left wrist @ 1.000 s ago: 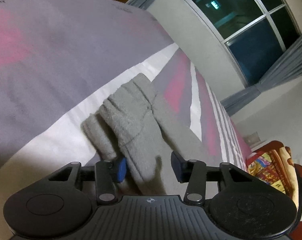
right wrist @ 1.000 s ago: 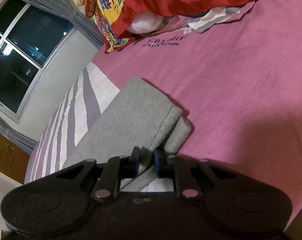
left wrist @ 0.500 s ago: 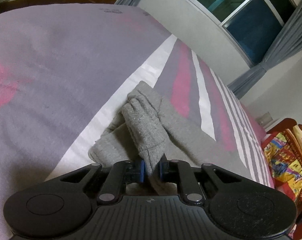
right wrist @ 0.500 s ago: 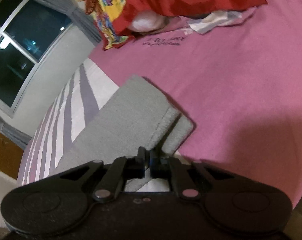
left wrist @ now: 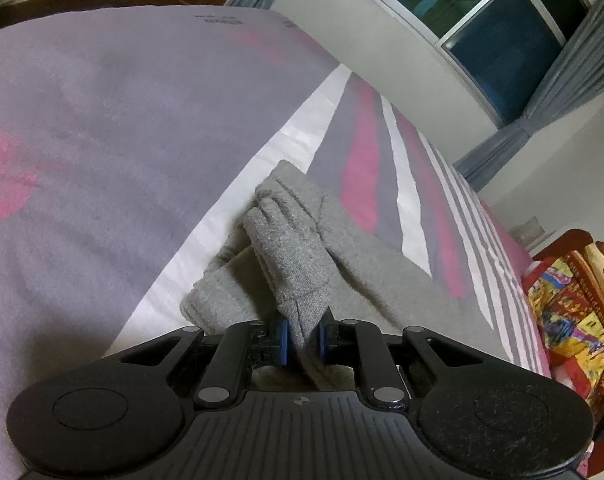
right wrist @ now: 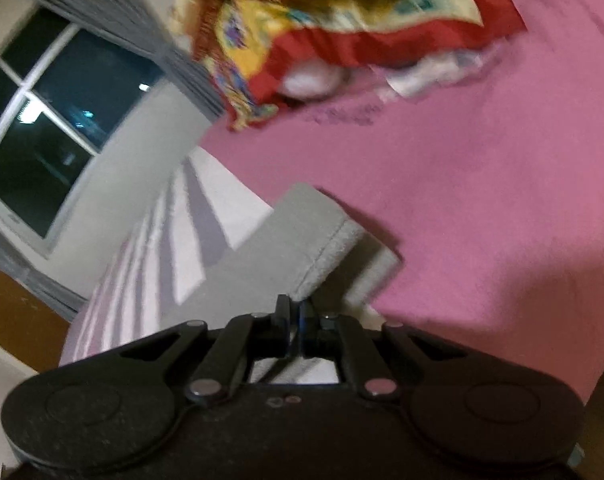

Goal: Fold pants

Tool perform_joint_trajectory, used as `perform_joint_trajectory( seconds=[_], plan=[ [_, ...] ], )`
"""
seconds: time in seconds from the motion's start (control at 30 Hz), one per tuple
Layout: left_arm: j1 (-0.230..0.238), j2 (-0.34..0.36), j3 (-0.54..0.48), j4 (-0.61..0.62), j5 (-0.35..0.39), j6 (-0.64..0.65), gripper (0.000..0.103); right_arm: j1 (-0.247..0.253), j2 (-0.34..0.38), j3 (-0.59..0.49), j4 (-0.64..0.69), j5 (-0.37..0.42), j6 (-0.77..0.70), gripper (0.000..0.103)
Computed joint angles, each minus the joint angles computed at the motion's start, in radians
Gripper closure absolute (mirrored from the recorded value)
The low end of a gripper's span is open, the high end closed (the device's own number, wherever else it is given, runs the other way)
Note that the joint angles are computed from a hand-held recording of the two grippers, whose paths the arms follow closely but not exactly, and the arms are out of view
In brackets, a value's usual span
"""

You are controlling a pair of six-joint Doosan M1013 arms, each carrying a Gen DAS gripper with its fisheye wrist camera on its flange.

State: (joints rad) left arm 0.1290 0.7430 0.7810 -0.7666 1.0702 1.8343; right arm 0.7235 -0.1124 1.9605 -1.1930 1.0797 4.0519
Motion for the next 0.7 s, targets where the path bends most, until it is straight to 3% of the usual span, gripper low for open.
perform_joint_trajectory(
  seconds=[0.07,0.13,0.23,0.27,0.3,0.37,0.4,0.43,0.5,0.53,0.6,0.7],
  plan=[
    [-0.003,-0.004,0.009,0.012,-0.009,-0.006,0.089,-0.027,0.009,-0.008,0.106,-0.017,-0.087,0.100],
    [-0.004,-0.012,0.025,0.012,-0.021,-0.007,0.089,-0.052,0.005,0.009,0.125,-0.060,-0.060,0.101],
    [-0.004,-0.024,0.041,0.017,-0.026,0.028,0.089,-0.040,0.019,-0.016,0.127,-0.012,-0.079,0.100],
    [-0.004,-0.032,0.051,0.016,-0.026,0.046,0.086,-0.033,0.025,-0.026,0.129,0.009,-0.093,0.093],
    [-0.003,-0.041,0.063,0.017,-0.026,0.058,0.076,-0.023,0.030,-0.039,0.136,0.041,-0.108,0.085],
    [0.002,-0.078,0.118,-0.005,-0.061,0.121,0.061,0.004,0.038,-0.059,0.109,0.109,-0.140,0.079],
    [-0.002,-0.111,0.165,0.026,-0.126,0.142,0.053,0.022,0.042,-0.068,0.071,0.132,-0.167,0.080],
    [-0.007,-0.148,0.219,0.046,-0.214,0.171,0.052,0.027,0.041,-0.072,0.042,0.124,-0.192,0.082],
    [-0.009,-0.193,0.294,-0.014,-0.322,0.246,0.052,0.023,0.046,-0.089,-0.015,0.063,-0.254,0.082],
    [-0.009,-0.203,0.310,-0.066,-0.334,0.289,0.052,0.015,0.057,-0.108,-0.049,0.011,-0.296,0.082],
    [-0.018,-0.201,0.306,-0.120,-0.296,0.360,0.052,-0.024,0.090,-0.160,-0.060,-0.154,-0.408,0.080],
    [-0.052,-0.184,0.278,-0.096,-0.248,0.415,0.052,-0.098,0.192,-0.287,0.063,-0.471,-0.676,0.079]
  ],
)
